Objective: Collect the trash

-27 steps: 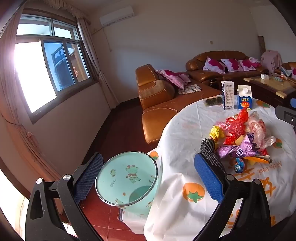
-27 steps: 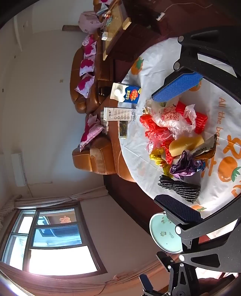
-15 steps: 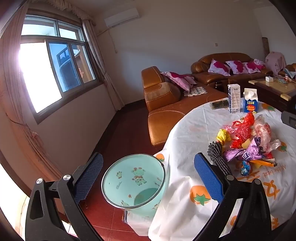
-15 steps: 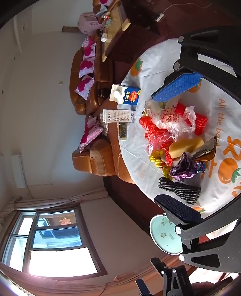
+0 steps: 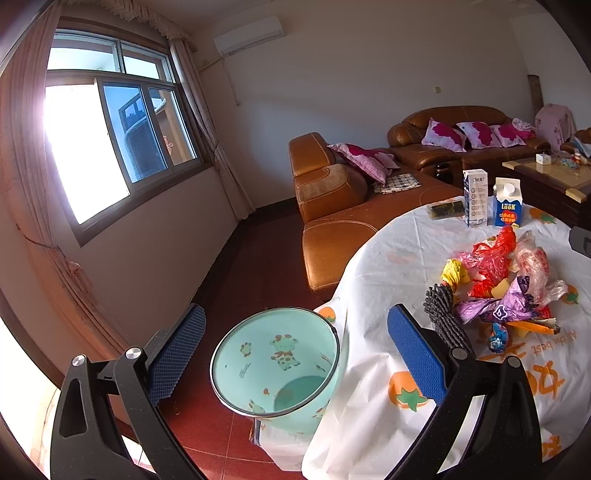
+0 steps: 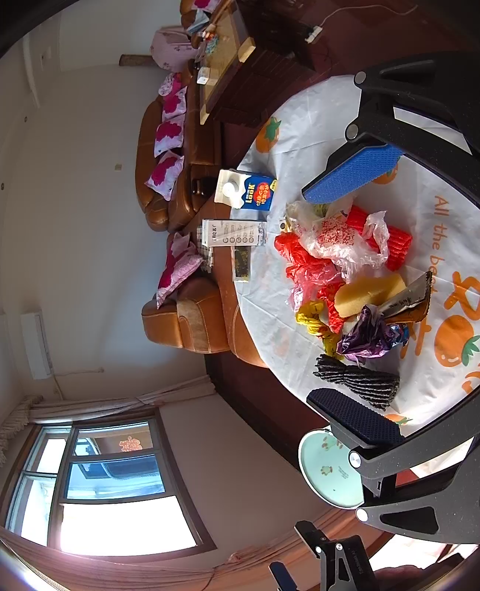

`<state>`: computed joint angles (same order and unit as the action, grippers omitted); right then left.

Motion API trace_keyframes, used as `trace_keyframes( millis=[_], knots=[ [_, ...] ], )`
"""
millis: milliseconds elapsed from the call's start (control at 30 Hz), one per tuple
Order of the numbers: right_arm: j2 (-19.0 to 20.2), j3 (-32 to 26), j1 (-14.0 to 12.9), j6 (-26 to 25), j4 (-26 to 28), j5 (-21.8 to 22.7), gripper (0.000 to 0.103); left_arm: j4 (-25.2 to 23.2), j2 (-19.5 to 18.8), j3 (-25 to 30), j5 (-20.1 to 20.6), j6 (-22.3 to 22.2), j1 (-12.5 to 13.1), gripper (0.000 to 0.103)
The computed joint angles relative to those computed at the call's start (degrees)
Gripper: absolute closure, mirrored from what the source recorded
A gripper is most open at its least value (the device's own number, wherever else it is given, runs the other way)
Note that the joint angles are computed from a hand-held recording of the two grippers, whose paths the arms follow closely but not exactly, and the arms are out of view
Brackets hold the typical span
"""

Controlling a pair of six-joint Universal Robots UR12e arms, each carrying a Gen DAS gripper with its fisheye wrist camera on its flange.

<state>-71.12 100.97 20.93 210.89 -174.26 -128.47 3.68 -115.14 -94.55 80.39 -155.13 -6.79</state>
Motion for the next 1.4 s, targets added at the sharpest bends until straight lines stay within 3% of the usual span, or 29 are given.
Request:
trace_keyframes(
  millis=[1400],
  knots=[
    [0.4, 0.2, -0.3, 1.3, 0.6, 0.2, 0.005, -0.2, -0.5, 0.5, 1.1, -0.3, 0.0, 0.006]
  ],
)
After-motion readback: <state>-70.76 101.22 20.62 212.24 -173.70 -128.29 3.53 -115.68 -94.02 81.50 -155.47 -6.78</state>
